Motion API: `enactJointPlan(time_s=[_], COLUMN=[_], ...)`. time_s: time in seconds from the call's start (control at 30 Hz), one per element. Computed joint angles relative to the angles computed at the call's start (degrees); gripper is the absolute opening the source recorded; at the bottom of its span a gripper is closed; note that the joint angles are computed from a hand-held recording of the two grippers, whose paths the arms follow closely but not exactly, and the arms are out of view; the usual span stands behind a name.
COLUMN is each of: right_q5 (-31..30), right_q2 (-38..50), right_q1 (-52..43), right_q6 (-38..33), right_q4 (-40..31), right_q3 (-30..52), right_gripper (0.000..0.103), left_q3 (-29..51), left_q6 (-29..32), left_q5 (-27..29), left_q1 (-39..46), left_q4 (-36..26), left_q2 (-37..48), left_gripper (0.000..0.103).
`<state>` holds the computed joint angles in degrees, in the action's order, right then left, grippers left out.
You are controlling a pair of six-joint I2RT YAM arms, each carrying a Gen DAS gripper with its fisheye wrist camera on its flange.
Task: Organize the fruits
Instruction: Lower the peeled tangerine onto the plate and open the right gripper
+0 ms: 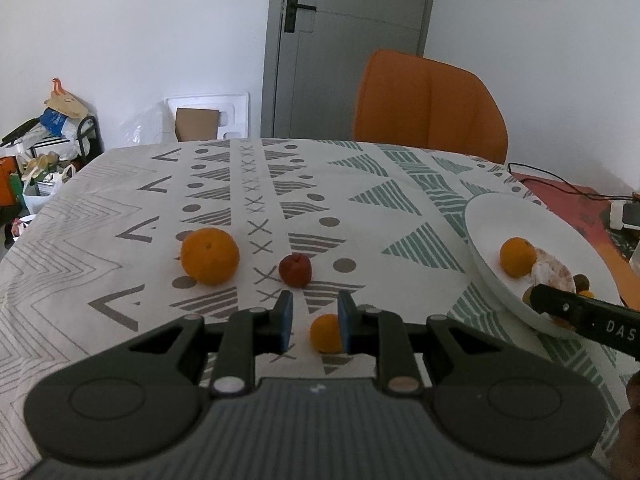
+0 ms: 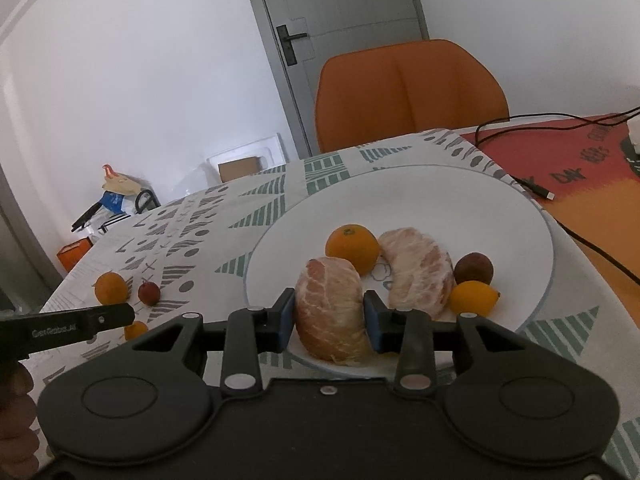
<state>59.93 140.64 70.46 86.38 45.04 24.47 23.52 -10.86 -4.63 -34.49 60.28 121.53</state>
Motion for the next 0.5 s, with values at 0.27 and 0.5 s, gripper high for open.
enactJointPlan(time_s=[0.27, 0.5], right_q5=[0.63, 2.9], right_q2=[-1.44, -4.02], right_q1=[0.37, 2.53], right_q6=[2.63, 9.47], right_q4=[-4.52, -13.44], right_q3=[0.47, 0.06], right_gripper=[0.034, 0.033], left_q3=[-0.8, -0.54], left_q6=[0.08, -0.53], left_q5=[0.88, 1.0], left_q1=[0.7, -0.45], left_q4=[0.98, 1.28], left_q2=[-0.71, -1.06], left_gripper=[0.022, 0.022])
